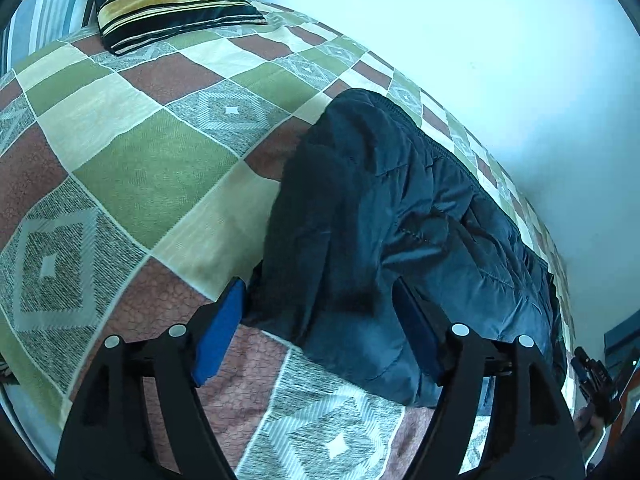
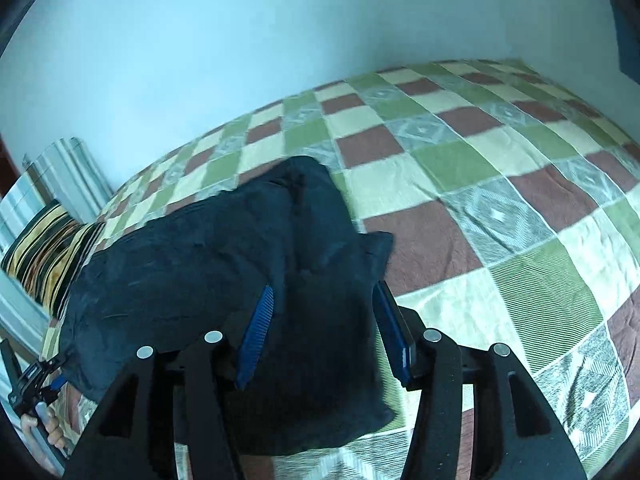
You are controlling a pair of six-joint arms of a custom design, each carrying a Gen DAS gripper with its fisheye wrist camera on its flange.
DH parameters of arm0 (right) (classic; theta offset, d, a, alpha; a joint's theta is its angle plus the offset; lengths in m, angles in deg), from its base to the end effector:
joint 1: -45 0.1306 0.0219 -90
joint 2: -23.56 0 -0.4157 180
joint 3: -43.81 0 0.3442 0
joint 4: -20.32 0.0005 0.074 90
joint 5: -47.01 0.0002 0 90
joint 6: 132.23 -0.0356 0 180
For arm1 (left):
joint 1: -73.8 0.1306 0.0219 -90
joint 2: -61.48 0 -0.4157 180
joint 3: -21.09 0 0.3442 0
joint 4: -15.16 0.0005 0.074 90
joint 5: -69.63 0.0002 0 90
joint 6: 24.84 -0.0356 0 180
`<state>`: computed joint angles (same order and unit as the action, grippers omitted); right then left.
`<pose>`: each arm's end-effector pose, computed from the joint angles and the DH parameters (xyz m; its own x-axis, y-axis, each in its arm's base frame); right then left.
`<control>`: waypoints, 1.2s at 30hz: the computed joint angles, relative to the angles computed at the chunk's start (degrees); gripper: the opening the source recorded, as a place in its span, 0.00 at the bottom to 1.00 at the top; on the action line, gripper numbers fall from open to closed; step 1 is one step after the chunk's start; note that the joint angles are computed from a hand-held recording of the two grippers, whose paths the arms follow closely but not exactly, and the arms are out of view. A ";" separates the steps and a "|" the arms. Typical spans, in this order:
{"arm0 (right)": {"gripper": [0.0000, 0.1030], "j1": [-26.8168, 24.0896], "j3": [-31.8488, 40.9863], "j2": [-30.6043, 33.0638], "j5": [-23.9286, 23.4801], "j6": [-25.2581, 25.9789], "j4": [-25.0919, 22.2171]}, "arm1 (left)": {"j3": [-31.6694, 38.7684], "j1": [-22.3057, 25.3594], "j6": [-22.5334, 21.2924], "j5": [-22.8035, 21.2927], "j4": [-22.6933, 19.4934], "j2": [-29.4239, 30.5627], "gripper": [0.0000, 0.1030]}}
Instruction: Fold large clothes
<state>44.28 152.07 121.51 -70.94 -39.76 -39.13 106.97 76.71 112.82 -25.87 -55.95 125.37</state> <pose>0.4870 0.0101 0.5240 -0.7428 -0.0287 -0.6689 -0.3278 0.8867 0.3260 0.2291 0.0146 0.5499 -0.4249 -0.7583 -0.4944 -0.6344 0.6390 -0.4350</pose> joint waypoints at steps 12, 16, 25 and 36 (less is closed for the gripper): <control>0.50 12.42 1.88 0.14 0.93 0.54 -2.53 | 3.30 8.42 -9.47 10.50 -0.63 3.26 0.79; 0.50 17.23 3.30 1.00 3.49 -0.94 -2.28 | 5.03 9.40 -12.78 11.15 -2.03 5.65 0.79; 0.50 24.12 3.95 3.01 11.33 -2.16 -1.16 | 7.33 11.82 -18.31 12.71 -3.02 8.91 0.79; 0.51 27.37 -1.28 3.29 20.23 -0.95 2.06 | 8.38 11.71 -22.69 15.17 -2.66 12.11 0.79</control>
